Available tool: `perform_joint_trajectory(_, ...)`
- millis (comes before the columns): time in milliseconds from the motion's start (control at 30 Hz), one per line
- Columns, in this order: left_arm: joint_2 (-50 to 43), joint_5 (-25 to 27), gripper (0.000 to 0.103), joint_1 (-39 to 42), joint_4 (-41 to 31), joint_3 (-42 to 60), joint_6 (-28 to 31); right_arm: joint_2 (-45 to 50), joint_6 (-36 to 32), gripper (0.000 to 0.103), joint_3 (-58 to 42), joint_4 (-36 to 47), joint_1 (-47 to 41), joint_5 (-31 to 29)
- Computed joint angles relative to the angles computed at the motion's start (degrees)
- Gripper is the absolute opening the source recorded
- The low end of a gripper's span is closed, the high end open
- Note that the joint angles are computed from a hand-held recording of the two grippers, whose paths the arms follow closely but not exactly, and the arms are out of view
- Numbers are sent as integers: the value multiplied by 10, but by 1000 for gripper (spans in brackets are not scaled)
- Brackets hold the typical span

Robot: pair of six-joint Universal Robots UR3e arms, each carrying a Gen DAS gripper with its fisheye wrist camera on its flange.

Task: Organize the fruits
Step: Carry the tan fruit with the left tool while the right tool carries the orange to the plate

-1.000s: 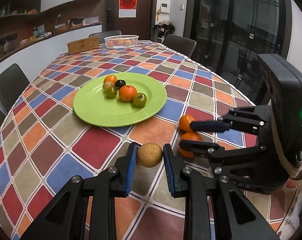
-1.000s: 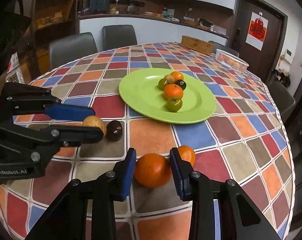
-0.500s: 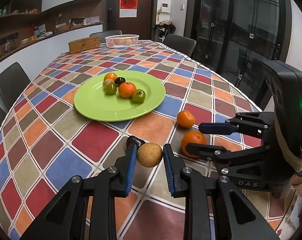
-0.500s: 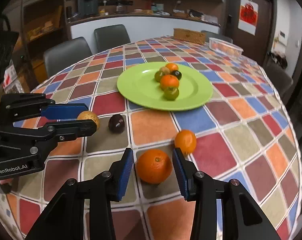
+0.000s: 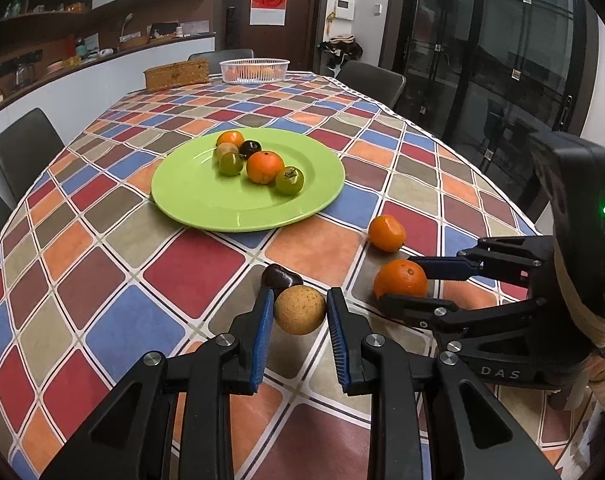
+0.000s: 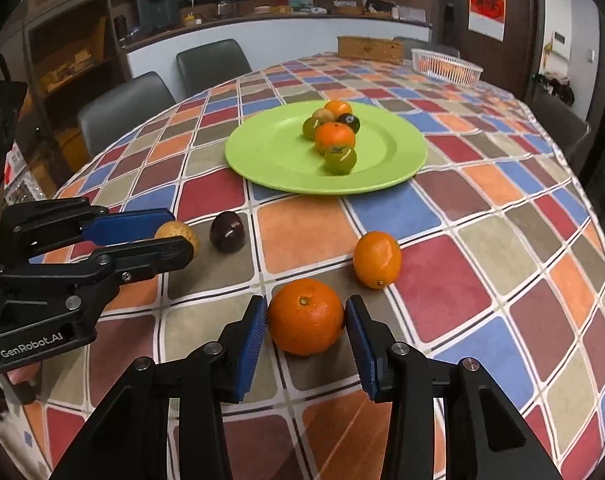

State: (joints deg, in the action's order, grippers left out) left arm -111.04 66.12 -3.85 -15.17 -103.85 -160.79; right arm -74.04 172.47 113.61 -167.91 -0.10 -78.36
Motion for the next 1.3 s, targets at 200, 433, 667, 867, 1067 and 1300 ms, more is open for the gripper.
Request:
perform_joint_trajectory(200, 1, 2, 27, 0, 2, 1, 1, 4, 11, 41, 6, -16, 4, -7)
perform_joint_trajectory(433, 2, -4, 27, 5, -9, 15, 2, -5, 29, 41, 3, -29, 6, -10)
perform_joint_trajectory(667, -10, -15, 27, 10, -31, 76, -5, 1, 42, 41, -46, -26, 5, -9)
perform_joint_trajectory(867, -39, -12, 27, 5, -45, 147, -2, 28, 43, 41, -122, -4, 4, -17)
perform_joint_trajectory(1067, -94, -5, 27, -4, -92, 250, -3, 69, 42, 41, -212, 48, -8, -8)
perform_joint_trajectory(1300, -182, -2, 27, -12, -194, 406, -22, 146, 52, 41, -354, 151, -25, 11)
